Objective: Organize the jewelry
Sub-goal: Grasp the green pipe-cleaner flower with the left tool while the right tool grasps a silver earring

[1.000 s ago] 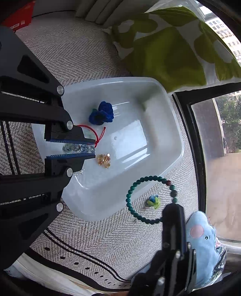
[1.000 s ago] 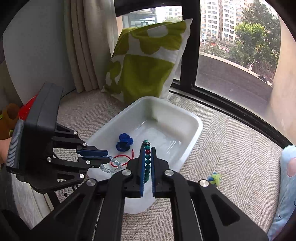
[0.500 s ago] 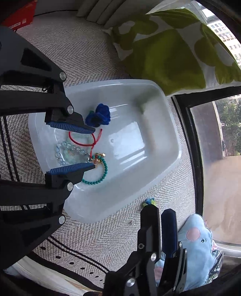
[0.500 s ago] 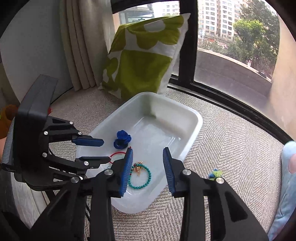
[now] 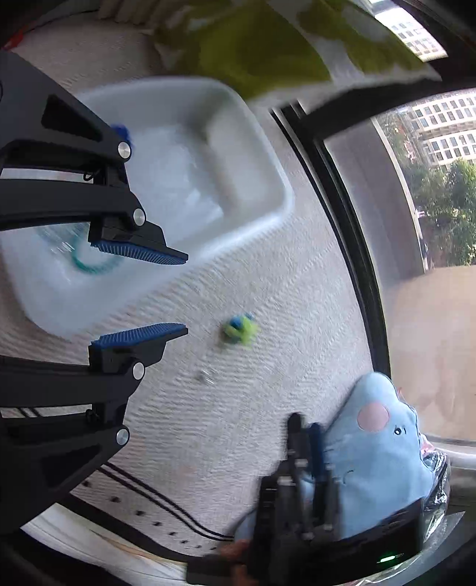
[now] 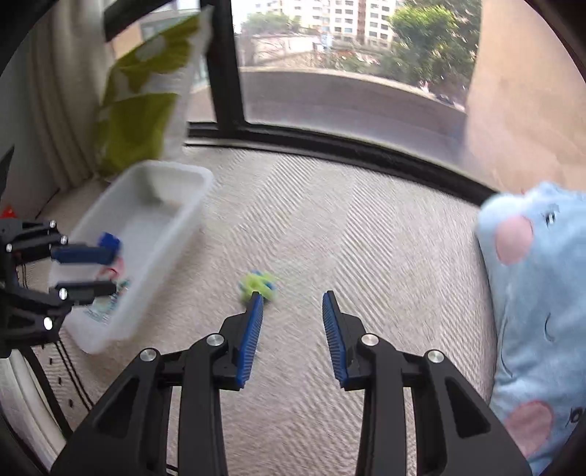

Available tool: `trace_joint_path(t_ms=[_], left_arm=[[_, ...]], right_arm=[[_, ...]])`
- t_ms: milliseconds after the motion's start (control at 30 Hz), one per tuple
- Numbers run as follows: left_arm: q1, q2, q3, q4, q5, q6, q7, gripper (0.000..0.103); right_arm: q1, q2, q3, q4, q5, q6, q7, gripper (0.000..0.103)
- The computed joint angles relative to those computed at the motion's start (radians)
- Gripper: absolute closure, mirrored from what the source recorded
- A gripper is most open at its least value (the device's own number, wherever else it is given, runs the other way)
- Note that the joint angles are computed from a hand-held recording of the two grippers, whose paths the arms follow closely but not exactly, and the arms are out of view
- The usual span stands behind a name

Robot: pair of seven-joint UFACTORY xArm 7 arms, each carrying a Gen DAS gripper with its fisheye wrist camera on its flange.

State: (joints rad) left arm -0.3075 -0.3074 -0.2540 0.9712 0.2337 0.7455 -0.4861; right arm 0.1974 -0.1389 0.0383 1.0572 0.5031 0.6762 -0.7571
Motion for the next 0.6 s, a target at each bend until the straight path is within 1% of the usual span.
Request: trace_joint_path(t_ms=[67, 133, 200, 300, 333, 367, 433, 500, 600], left_arm=[[0.006, 0.093, -0.016, 0.066, 0.031, -0.029, -0.025, 0.056], [-0.004, 0.160, -0.016, 0.114, 0.058, -0.035, -0.038, 0.056], [-0.020, 0.240, -0.010, 0.175, 0.100, -0.022, -0.045, 0.056], [-0.049, 0.336, 0.022, 0.252, 0.130, 0.011, -0.036, 0.056], [-0.057, 0.361, 0.034, 0.273, 0.136, 0.021, -0.024, 0.054], [-0.064, 0.372, 0.044, 0.281, 0.126, 0.021, -0.004, 0.046], [-0.071, 0.394, 0.060, 0.296, 0.100, 0.020, 0.040, 0.034], [-0.079, 0.424, 0.072, 0.325, 0.093, 0.045, 0.080, 0.034], [-0.096, 0.465, 0.088, 0.374, 0.102, 0.084, 0.087, 0.034]], right_arm=[[-0.010, 0.017, -0.013, -0.010, 0.012, 0.008, -0.016, 0.068], [-0.018, 0.030, -0.017, -0.020, 0.032, 0.023, -0.027, 0.068], [-0.024, 0.041, -0.014, -0.039, 0.050, 0.036, -0.030, 0.068], [-0.024, 0.052, -0.001, -0.064, 0.066, 0.038, -0.040, 0.068], [-0.021, 0.056, 0.005, -0.074, 0.068, 0.030, -0.039, 0.068], [-0.019, 0.061, 0.010, -0.079, 0.068, 0.026, -0.036, 0.068], [-0.014, 0.071, 0.019, -0.083, 0.071, 0.028, -0.023, 0.068], [-0.011, 0.080, 0.024, -0.081, 0.081, 0.031, -0.018, 0.068], [-0.007, 0.089, 0.030, -0.080, 0.107, 0.031, -0.018, 0.068]])
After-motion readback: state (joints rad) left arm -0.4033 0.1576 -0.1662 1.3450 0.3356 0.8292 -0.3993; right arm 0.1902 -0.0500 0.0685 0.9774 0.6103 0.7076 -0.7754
